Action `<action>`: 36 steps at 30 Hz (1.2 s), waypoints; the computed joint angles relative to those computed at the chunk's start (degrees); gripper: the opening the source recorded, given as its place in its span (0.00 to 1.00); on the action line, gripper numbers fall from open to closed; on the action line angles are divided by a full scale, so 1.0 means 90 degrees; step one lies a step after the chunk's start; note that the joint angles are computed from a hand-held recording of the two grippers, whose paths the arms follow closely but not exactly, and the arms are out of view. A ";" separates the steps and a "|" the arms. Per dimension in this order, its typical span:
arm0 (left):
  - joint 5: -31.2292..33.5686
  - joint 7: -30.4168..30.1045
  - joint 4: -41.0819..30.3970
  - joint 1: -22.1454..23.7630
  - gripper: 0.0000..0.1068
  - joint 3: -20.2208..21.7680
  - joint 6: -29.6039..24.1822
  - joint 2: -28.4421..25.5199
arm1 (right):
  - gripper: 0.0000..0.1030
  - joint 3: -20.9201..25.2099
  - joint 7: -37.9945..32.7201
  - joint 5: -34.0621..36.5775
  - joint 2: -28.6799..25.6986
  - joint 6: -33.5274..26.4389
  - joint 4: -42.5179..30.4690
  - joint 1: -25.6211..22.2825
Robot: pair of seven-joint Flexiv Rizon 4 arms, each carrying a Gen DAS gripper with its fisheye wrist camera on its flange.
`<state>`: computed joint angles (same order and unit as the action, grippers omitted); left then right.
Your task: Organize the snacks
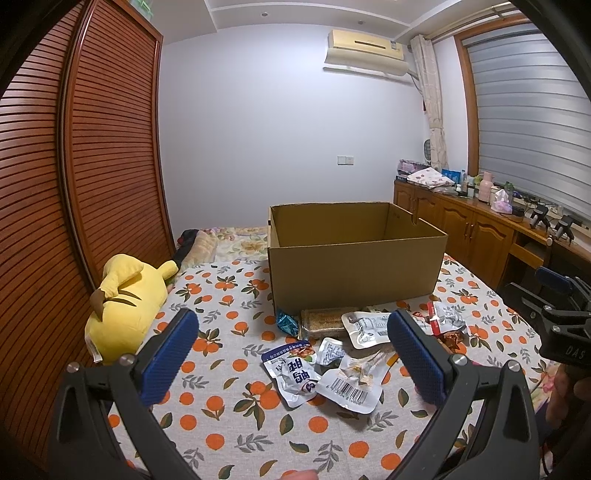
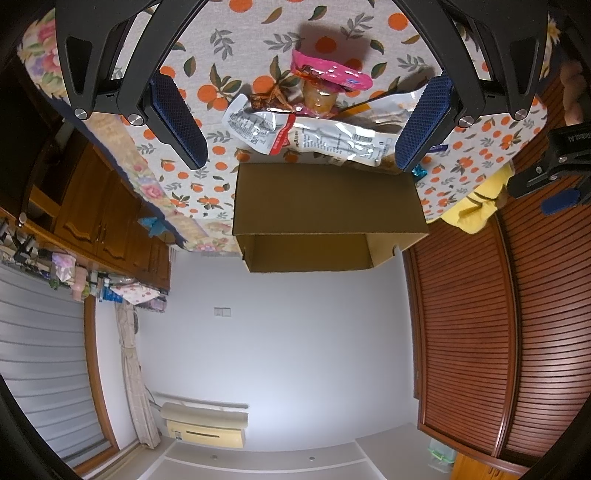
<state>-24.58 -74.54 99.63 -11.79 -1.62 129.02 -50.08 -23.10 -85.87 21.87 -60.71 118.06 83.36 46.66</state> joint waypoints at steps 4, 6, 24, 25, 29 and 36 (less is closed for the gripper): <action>-0.0038 0.0026 -0.0003 -0.0032 0.96 0.0015 -0.0055 0.0001 | 1.00 -0.0042 -0.0005 0.0029 0.0026 -0.0041 0.0024 0.0058; -0.0023 0.0023 -0.0018 -0.0010 0.96 -0.0002 -0.0134 -0.0012 | 1.00 -0.0030 0.0009 0.0009 0.0031 -0.0060 0.0039 0.0047; 0.0872 -0.0364 -0.0543 0.0494 0.96 -0.0298 -0.1138 -0.0449 | 1.00 -0.0004 0.0712 -0.0914 -0.0330 -0.0708 -0.0156 -0.0577; 0.0886 -0.0374 -0.0579 0.0493 0.96 -0.0291 -0.1198 -0.0471 | 1.00 0.0030 0.0774 -0.1025 -0.0342 -0.0752 -0.0181 -0.0648; 0.0969 -0.0396 -0.0721 0.0517 0.96 -0.0281 -0.1443 -0.0561 | 0.98 0.0424 0.0913 -0.1694 -0.0363 -0.0879 -0.0355 -0.1145; 0.1022 -0.0392 -0.0863 0.0511 0.96 -0.0224 -0.1736 -0.0630 | 0.94 0.1935 0.0924 -0.3531 -0.0460 -0.1888 -0.1147 -0.2519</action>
